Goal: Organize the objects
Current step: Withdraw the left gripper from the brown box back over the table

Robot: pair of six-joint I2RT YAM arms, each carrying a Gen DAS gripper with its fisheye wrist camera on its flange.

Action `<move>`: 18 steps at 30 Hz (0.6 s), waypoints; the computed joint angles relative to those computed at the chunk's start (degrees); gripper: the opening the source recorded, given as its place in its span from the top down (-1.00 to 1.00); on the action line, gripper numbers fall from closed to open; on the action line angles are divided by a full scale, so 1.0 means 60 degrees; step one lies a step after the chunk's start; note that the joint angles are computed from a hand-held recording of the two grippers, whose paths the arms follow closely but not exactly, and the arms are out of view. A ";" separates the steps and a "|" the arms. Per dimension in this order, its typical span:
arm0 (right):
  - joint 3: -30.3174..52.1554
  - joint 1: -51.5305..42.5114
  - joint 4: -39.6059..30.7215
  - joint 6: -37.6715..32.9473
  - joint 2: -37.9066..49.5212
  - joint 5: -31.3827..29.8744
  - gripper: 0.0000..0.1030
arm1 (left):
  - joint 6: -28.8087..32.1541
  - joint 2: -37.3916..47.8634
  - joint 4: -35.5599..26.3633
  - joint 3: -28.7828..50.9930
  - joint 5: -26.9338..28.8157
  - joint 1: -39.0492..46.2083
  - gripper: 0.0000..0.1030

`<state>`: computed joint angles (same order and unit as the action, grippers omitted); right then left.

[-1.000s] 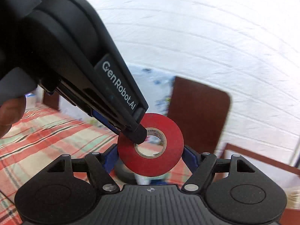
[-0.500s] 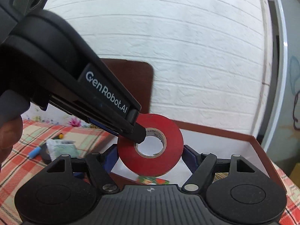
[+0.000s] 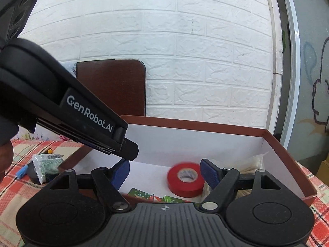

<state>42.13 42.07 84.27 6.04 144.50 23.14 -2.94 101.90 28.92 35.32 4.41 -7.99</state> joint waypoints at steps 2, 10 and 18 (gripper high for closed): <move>-0.0114 0.0226 0.0044 -0.0076 -0.0079 0.0258 -0.44 | 0.0017 -0.0295 -0.0102 -0.0199 -0.0146 -0.0037 0.42; -0.0778 0.0416 0.0363 0.0184 -0.0381 0.0750 -0.44 | -0.0065 -0.1461 -0.0212 -0.1157 -0.0468 -0.0048 0.42; -0.1769 0.0970 0.0931 0.0515 -0.0648 0.1337 -0.45 | -0.0041 -0.2350 0.0203 -0.2481 -0.0880 0.0165 0.42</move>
